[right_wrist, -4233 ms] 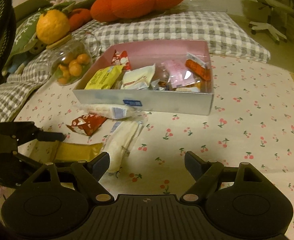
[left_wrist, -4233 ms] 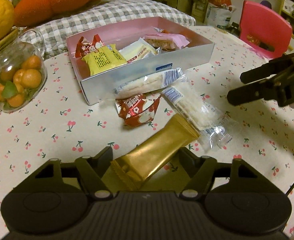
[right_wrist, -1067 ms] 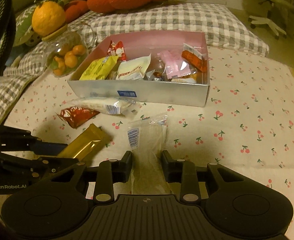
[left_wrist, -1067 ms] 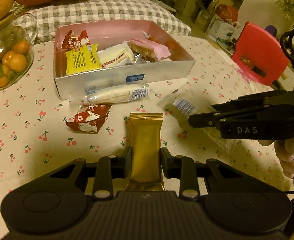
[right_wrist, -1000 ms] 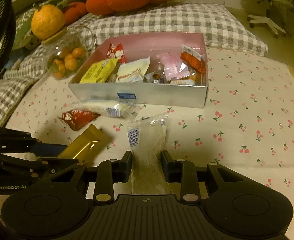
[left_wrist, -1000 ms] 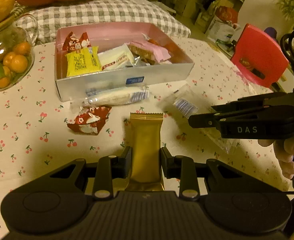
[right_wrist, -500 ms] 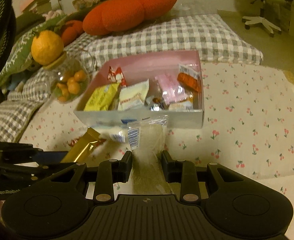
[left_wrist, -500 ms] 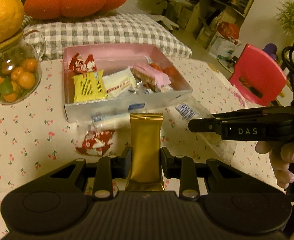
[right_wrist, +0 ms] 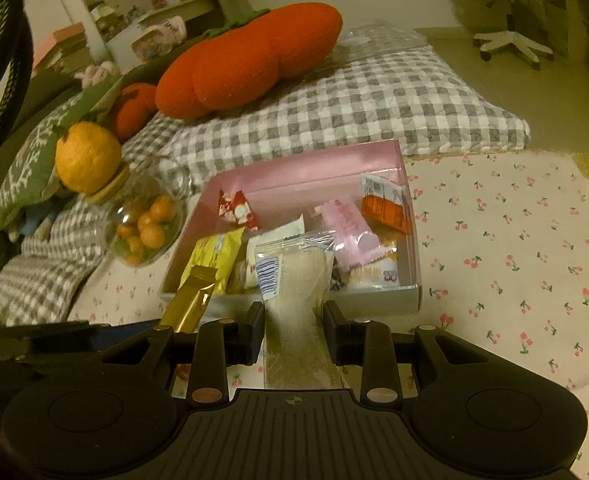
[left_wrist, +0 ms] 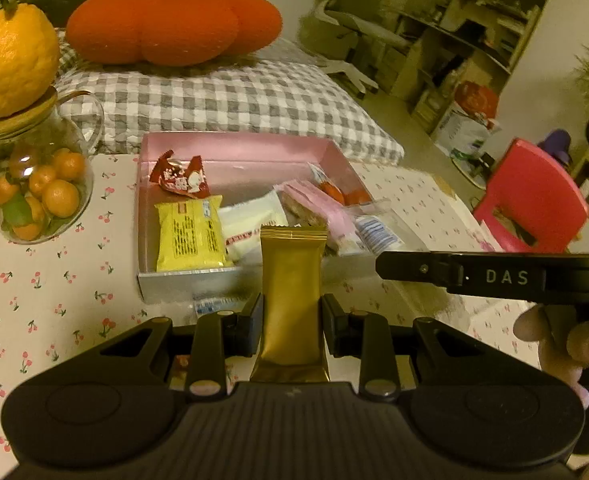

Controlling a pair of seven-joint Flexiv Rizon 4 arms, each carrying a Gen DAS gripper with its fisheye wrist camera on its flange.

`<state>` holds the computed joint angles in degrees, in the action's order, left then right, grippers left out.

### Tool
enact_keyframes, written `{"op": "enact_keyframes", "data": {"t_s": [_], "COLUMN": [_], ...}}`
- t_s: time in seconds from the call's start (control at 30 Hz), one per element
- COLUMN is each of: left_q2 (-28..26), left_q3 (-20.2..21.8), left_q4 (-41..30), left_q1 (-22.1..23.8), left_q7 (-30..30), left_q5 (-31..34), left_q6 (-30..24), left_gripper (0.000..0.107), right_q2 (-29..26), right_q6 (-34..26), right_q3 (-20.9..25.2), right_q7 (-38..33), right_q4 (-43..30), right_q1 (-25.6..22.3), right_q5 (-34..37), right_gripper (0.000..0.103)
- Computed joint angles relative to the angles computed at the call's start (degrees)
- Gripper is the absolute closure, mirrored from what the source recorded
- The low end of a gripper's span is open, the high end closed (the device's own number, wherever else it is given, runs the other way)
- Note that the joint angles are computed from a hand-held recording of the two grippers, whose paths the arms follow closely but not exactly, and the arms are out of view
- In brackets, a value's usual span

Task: Organize snacks
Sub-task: 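Carry both packets into the pink box and open both grippers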

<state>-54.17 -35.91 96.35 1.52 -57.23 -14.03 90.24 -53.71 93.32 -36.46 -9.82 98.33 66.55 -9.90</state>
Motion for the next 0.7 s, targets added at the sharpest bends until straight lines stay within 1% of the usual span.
{"op": "enact_keyframes", "data": {"t_s": [0.17,0.23,0.3,0.43,0.5,0.7], "left_q2": [-0.93,-1.60,-2.32,-3.62,-4.48,-7.23], "left_q3": [2.50,2.49,3.15,6.66,8.24,12.40], "left_q4": [-2.58,-3.79,-5.60,-10.26,-12.69,-19.47], "left_q1": [-2.62,-2.85,-3.71,-7.14,-8.73,-12.66], "left_q7": [-1.84,-2.81,-3.42,-4.33,-4.93,-5.06], "left_q5": [-0.20,-0.48,-0.68,-1.30,-2.04,-2.96], "left_q6": [1.98,1.69,1.01,-0.57,-1.67,-4.34], "left_gripper": [0.079,0.079,0.079,0.079,0.079,0.079], "right_q2": [-0.96,-1.32,-1.72,-2.89,-3.52,-6.12], "right_q6": [0.42,0.09,0.47,0.83,1.08,-2.63], "right_q3": [0.61,1.10,1.77,2.87,4.29,8.34], "right_q7": [0.41,0.17,0.46,-0.34,-1.22,-1.90], "right_q4": [-2.05,-3.31,-4.54,-7.42,-9.15,-15.86], "right_q1": [-1.74,-2.90,-4.28,-7.27,-9.36,-15.12], "right_q5": [0.46,0.17,0.34,0.10,-0.38,-3.08], "right_gripper": [0.073,0.073,0.073,0.073,0.073,0.073]}}
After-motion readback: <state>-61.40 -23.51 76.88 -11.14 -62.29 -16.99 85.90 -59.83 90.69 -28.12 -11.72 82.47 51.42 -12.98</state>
